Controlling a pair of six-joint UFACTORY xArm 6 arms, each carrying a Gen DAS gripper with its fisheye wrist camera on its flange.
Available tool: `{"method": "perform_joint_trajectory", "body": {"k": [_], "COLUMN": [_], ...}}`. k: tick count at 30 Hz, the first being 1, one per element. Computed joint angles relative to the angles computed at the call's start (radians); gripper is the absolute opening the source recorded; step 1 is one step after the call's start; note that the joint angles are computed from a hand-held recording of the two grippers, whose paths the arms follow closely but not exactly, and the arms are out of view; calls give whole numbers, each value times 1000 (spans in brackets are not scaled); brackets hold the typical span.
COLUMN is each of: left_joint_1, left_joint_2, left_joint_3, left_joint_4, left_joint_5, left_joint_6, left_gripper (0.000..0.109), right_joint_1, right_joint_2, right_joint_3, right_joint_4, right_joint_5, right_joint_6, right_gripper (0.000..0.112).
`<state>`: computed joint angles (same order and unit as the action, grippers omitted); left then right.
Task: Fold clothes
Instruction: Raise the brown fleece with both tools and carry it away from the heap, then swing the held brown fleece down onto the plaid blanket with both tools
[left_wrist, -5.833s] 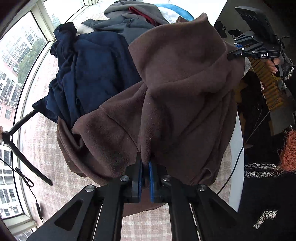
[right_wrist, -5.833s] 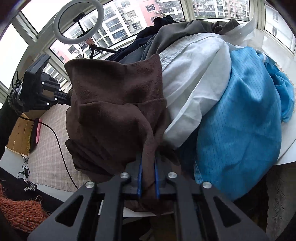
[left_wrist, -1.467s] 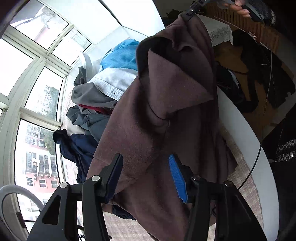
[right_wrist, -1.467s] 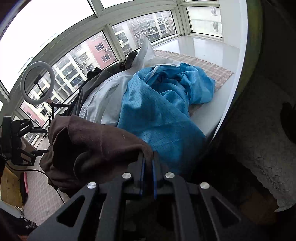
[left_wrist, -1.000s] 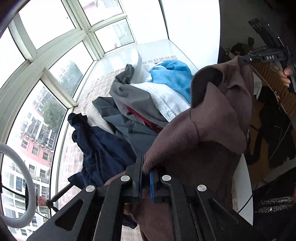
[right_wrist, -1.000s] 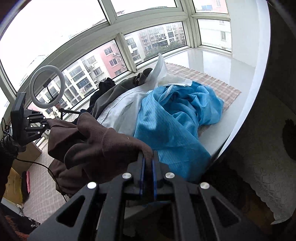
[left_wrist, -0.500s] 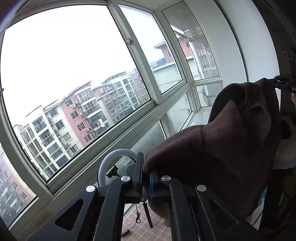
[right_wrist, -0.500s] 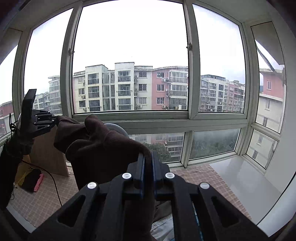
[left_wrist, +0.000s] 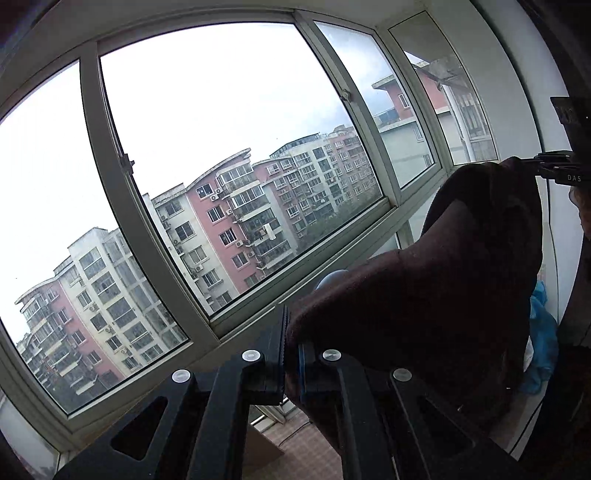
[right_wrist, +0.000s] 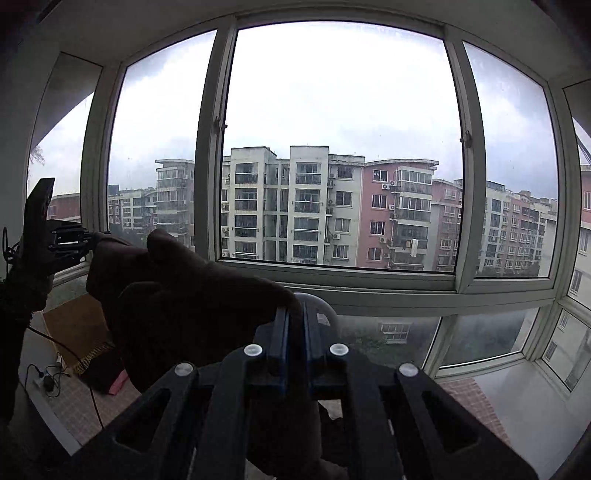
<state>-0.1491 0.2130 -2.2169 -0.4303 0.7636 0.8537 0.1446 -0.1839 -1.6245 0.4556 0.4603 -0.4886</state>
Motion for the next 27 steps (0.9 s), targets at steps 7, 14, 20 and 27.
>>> {"method": "perform_joint_trajectory", "body": {"k": [7, 14, 20, 27], "left_joint_1": [119, 217, 362, 488], "left_joint_2": [-47, 54, -92, -153], "left_joint_3": [160, 166, 231, 151], "left_joint_4": [54, 88, -144, -349], "left_joint_5": [82, 164, 26, 137], "left_joint_6": [32, 132, 449, 641], "left_gripper": [3, 3, 4, 4], "right_joint_1": [184, 339, 382, 521], "right_joint_2": [137, 306, 184, 73], "right_joint_3": [-27, -99, -105, -115], "right_joint_4": [-318, -521, -863, -1274], "right_joint_5": [18, 60, -26, 56], "right_joint_6": [290, 560, 867, 1138], "right_gripper": [6, 6, 6, 6]}}
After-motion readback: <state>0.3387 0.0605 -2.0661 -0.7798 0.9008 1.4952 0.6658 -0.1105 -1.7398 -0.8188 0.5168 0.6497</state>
